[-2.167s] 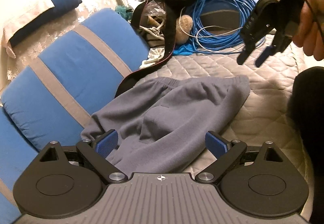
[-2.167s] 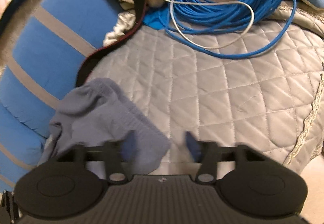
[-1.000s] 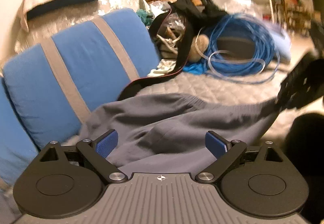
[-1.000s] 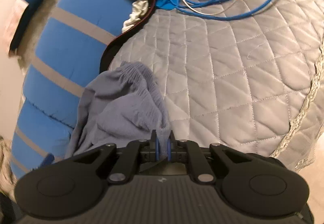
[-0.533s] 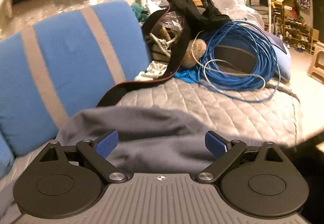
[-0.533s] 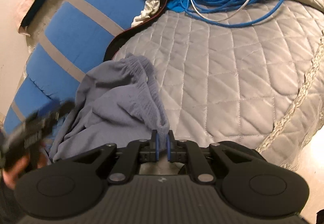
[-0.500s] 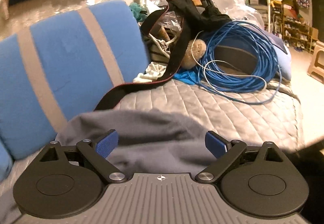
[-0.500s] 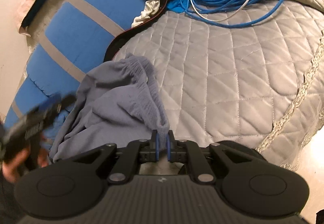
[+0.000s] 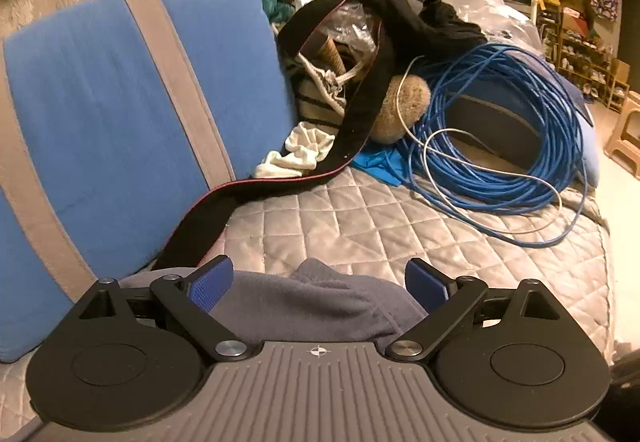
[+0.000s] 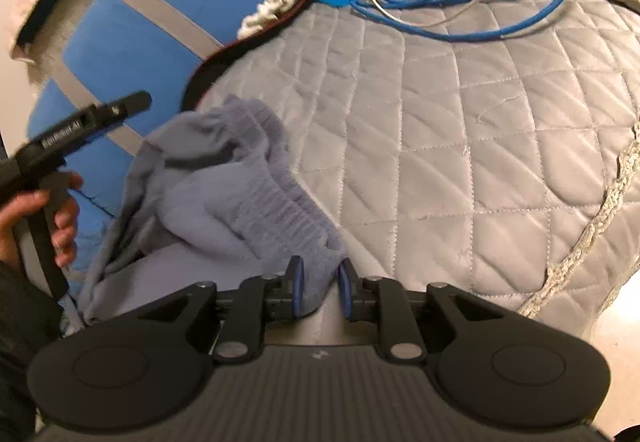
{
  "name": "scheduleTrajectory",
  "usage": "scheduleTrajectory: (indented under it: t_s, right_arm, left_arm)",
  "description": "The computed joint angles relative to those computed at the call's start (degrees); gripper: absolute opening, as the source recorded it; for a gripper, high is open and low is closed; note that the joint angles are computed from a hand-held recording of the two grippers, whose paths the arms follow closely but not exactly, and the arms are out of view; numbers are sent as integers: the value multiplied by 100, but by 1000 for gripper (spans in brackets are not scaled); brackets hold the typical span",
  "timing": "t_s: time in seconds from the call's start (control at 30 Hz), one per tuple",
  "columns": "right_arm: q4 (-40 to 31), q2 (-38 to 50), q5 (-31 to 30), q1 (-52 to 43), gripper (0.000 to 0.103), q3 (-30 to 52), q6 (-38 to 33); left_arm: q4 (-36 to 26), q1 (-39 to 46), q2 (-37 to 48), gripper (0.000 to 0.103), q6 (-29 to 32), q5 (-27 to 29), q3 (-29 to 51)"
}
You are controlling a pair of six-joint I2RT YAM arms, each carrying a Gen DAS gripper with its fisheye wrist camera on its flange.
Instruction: Fold clothes
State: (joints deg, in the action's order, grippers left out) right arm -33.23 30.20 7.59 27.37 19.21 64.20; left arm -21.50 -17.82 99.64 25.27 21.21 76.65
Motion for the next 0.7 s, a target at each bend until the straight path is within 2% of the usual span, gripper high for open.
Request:
scheduleTrajectory:
  t_s: [0.03, 0.07, 0.2, 0.3, 0.37, 0.4, 0.57, 0.6, 0.63, 0.67, 0.7]
  right_arm:
    - [52, -4, -40, -46, 11, -45, 5]
    - [62, -91, -15, -1, 9, -74, -24]
    - [-93, -372, 238, 344, 8, -92, 13]
    - [-210, -550, 201, 347, 8, -124, 57]
    - [-242, -630, 199, 344, 8, -132, 60]
    - [-243, -640, 205, 351, 8, -127, 62]
    - [-241, -762, 167, 268, 8, -138, 25]
    - [-246, -790, 169, 258, 7, -138, 16]
    - [-247, -807, 186, 258, 7, -138, 19]
    - [-286, -866, 223, 296, 7, -142, 48]
    - [-309, -901, 269, 321, 7, -139, 66]
  left_arm:
    - [-29, -8, 139, 94, 9, 6, 127]
    - [-61, -15, 279, 94, 18, 12, 257]
    - [-266, -72, 918, 94, 37, -14, 914]
    - [-612, -154, 1545, 94, -29, -124, 1610]
    - [-1007, -220, 2012, 84, -106, -193, 2212]
    - [-1269, -249, 2242, 76, -78, -238, 2535]
    - [-2539, -409, 3359, 55, 293, -732, 4082]
    - [-2662, -384, 3490, 46, 305, -643, 4243]
    - [-2759, -357, 3575, 25, 280, -500, 4364]
    - [-2786, -339, 3618, 20, 254, -397, 4412]
    - [-2560, -355, 3504, 12, 224, -421, 4195]
